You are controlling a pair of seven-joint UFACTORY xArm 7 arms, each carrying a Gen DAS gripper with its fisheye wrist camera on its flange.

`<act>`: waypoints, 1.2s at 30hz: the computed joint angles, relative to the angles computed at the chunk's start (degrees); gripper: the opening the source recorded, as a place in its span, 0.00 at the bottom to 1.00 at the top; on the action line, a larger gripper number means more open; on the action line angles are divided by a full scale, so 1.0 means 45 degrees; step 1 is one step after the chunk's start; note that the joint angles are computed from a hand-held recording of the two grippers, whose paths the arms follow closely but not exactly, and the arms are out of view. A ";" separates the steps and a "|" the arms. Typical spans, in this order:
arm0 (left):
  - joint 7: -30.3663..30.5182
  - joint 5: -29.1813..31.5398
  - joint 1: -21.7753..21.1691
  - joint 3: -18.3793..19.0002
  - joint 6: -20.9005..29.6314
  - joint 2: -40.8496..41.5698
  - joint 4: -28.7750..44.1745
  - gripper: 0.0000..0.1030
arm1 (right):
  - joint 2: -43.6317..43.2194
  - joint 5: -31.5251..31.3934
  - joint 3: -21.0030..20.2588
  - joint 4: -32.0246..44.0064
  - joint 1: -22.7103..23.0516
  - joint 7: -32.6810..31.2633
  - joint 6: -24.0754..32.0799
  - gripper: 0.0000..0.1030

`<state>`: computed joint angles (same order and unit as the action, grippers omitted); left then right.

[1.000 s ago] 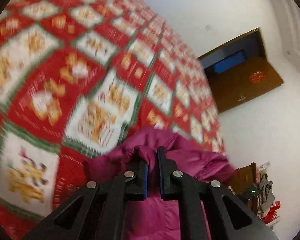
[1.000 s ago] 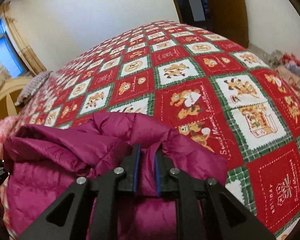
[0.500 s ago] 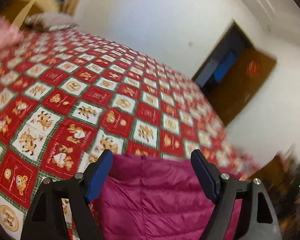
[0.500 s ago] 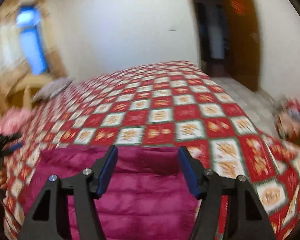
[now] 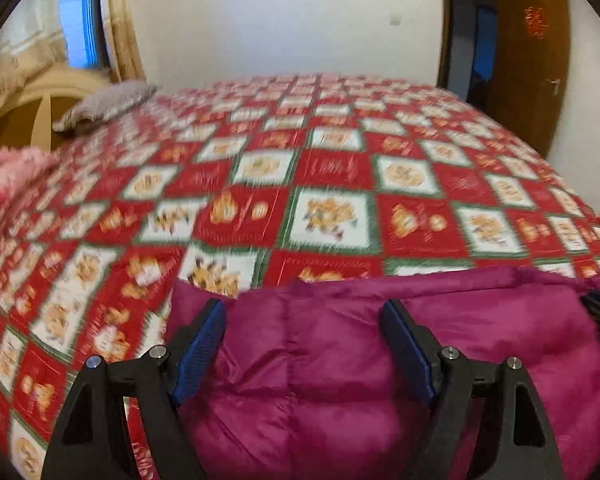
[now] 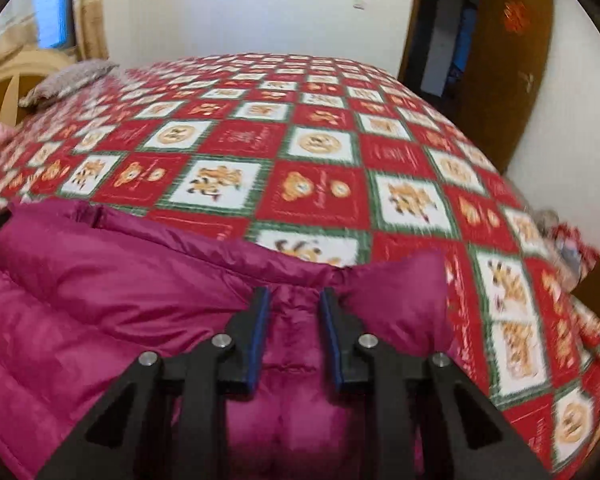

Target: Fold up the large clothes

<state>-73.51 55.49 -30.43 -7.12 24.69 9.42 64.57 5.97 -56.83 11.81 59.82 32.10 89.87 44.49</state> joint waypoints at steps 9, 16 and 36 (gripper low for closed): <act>-0.0345 -0.1662 0.0197 0.0780 -0.2128 0.0800 -0.0302 0.81 | -0.1439 -0.0023 0.0001 -0.1748 -0.0632 0.2837 -0.0053 0.26; -0.0514 -0.1318 -0.0307 0.1057 -0.1225 0.1198 0.0282 0.81 | -0.1701 -0.0494 0.0284 -0.2390 -0.1461 0.3922 -0.1020 0.26; -0.1159 0.0245 0.0398 -0.2344 -0.0799 -0.2655 -0.2585 0.82 | -0.1127 -0.1024 0.2812 -0.0432 0.0367 0.3537 0.0912 0.30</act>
